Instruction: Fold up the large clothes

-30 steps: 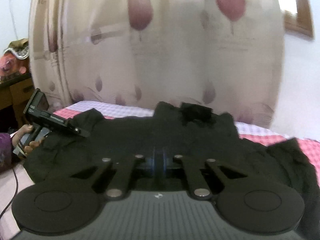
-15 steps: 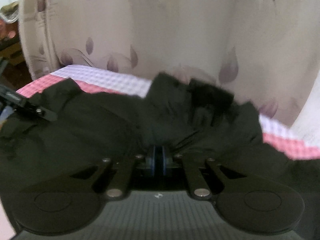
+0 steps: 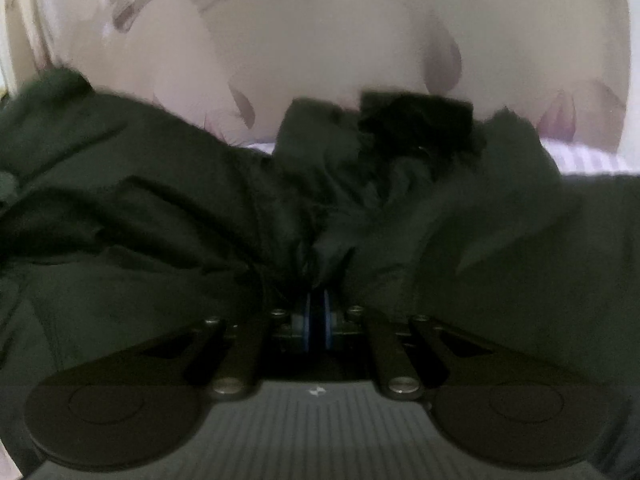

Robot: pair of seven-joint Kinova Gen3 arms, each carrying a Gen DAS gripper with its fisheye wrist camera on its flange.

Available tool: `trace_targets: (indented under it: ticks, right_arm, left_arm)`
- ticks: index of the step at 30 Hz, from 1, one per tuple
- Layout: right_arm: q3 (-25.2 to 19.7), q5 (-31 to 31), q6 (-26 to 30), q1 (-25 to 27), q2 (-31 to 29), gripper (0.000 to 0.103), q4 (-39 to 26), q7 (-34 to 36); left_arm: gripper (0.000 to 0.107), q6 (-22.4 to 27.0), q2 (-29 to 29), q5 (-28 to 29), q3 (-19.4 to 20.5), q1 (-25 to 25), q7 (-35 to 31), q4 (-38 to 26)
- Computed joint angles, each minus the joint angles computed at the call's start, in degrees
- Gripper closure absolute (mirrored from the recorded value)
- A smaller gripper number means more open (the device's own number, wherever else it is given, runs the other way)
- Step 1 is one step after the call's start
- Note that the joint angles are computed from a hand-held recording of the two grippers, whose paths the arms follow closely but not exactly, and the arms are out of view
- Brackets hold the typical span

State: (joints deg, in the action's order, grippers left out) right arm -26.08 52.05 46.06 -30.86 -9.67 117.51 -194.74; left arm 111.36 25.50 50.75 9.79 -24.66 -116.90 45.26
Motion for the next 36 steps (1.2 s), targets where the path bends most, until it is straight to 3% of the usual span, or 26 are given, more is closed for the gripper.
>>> trace_targets:
  ticks: [5,8,10,12,16,19,21,22,24,25,26,29,31,34,36]
  right_arm:
    - [9.3,3.8,-5.2,-8.2,-3.3,0.097,4.5,-9.2]
    - [10.4,5.3,-12.1,-5.8,-7.7,0.097,8.9,-16.2]
    - [6.9,5.4,-15.4,-0.9,-11.8,0.097,11.8,-20.8]
    - [4.0,5.7,-15.0,0.4,-17.1,0.096,14.6,-25.5]
    - [-5.4,1.9,-6.4,0.5,-27.7,0.092,17.7,-34.8]
    - [-13.3,-2.5,0.6,-0.9,-35.7,0.090,18.1,-39.4]
    - [-18.2,-6.1,3.2,1.3,-41.0,0.087,17.2,-37.9]
    - [-19.7,-8.4,3.8,2.6,-43.3,0.081,16.2,-35.8]
    - [-20.6,-11.8,4.6,4.9,-45.8,0.048,13.8,-31.1]
    - [-20.4,-13.2,4.2,6.0,-47.0,0.022,12.9,-28.8]
    - [-20.0,-14.3,2.8,7.7,-48.4,0.009,12.6,-27.0]
    - [-18.1,-17.6,1.5,11.5,-50.0,0.008,10.7,-21.0]
    - [-16.2,-20.1,1.0,13.0,-49.5,0.007,10.1,-16.8]
    - [-13.2,-19.7,-0.1,12.2,-47.2,0.008,10.7,-15.8]
    - [-12.2,-20.8,3.1,11.3,-44.1,0.013,9.2,-13.0]
  left_arm:
    - [0.082,0.5,-6.2,0.2,0.8,6.0,7.6,1.0]
    - [0.082,-0.5,-9.4,1.4,0.6,9.8,10.1,5.2]
    - [0.082,-1.6,-11.3,1.5,0.4,12.8,10.1,8.4]
    - [0.082,-3.2,-13.0,1.7,-0.2,15.4,9.9,12.8]
    - [0.082,-7.2,-14.5,3.1,-0.4,18.5,9.4,21.8]
    - [0.079,-10.4,-14.6,8.1,-1.4,19.1,4.8,29.8]
    - [0.072,-11.1,-13.7,11.9,-2.6,19.3,0.7,35.1]
    - [0.070,-11.6,-13.2,13.5,-2.7,19.1,-1.3,37.8]
    - [0.067,-12.6,-12.5,16.8,-1.8,17.6,-6.0,43.1]
    - [0.065,-12.5,-11.7,18.8,-2.2,17.2,-8.3,45.7]
    - [0.065,-11.9,-11.3,21.0,-3.6,17.2,-10.6,48.4]
    - [0.063,-10.3,-10.0,27.9,-7.8,18.3,-15.7,56.3]
    - [0.063,-10.0,-9.7,31.7,-7.4,16.3,-18.4,61.6]
    - [0.063,-11.1,-11.4,32.3,-6.4,13.4,-20.1,65.1]
    - [0.062,-9.7,-12.6,32.2,-7.5,12.3,-18.8,65.9]
